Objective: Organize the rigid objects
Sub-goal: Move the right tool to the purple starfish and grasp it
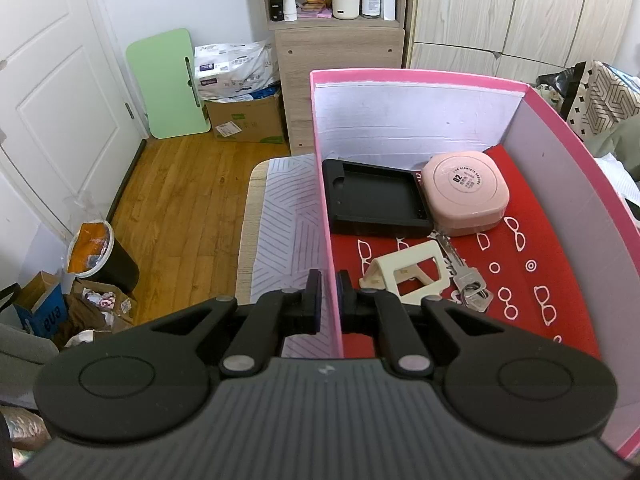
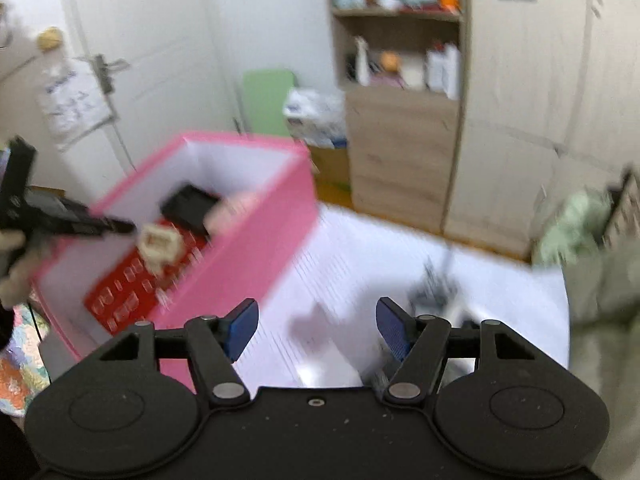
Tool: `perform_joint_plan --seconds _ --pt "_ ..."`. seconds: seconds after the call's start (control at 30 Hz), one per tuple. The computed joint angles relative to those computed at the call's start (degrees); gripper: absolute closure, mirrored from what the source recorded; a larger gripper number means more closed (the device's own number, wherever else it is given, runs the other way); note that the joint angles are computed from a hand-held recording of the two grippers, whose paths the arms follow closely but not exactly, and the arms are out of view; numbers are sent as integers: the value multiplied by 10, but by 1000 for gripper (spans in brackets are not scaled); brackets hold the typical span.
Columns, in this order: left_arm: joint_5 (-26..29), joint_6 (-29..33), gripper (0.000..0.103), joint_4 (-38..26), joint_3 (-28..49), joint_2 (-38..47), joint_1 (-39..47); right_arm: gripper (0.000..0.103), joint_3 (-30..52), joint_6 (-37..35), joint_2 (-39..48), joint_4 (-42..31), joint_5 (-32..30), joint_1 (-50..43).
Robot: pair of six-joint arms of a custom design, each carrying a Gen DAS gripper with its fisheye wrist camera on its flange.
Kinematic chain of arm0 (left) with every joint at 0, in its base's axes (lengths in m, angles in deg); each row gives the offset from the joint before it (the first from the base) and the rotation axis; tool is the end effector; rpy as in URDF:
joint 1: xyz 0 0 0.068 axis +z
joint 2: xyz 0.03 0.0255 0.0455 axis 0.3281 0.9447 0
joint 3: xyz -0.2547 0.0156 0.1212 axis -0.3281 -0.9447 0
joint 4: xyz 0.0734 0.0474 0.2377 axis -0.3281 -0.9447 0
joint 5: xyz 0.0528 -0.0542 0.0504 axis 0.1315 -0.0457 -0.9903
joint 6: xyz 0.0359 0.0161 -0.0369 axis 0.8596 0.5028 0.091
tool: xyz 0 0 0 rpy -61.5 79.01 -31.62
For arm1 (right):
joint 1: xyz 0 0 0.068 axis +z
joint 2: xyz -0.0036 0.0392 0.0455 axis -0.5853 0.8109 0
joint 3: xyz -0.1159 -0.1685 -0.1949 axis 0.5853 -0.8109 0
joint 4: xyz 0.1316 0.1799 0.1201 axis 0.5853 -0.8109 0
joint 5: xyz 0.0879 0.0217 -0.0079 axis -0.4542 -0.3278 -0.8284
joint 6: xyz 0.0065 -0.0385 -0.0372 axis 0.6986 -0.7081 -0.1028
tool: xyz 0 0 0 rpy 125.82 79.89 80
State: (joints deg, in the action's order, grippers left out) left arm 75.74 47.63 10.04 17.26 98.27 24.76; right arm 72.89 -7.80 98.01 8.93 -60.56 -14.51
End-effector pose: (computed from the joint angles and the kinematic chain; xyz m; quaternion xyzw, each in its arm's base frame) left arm 0.4658 0.0299 0.2289 0.3620 0.8760 -0.1071 0.3001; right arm 0.1585 0.0496 0.2673 0.1582 0.9158 0.0192 0.3686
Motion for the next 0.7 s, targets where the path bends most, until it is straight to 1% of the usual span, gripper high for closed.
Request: perform_joint_plan --seconds 0.07,0.17,0.27,0.3,0.33,0.37,0.4,0.43,0.47,0.57,0.7 --pt "0 -2 95 0 0 0 0 33 -25 33 -16 -19 15 16" --pt "-1 -2 95 1 -3 -2 -1 33 -63 89 -38 -38 57 67" --pt "-2 1 95 4 -6 -4 -1 33 -87 117 -35 -44 89 124" --pt "-2 1 95 3 -6 -4 0 33 -94 116 -34 -36 86 134" --pt "-1 2 95 0 -4 -3 -1 33 -102 107 -39 -26 56 129" --pt "0 3 95 -5 1 0 0 35 -107 103 -43 -19 19 119" --pt "0 2 95 -10 8 3 0 44 -111 94 -41 -3 -8 104" --pt "1 2 95 -13 9 4 0 49 -114 92 -35 5 -16 103" --pt "1 2 95 -17 15 7 0 50 -110 97 -24 4 -11 112" --pt "-2 3 95 -14 15 7 -1 55 -91 101 26 -7 37 141" --pt "-1 2 95 -17 18 9 -1 58 -68 92 95 -23 108 189"
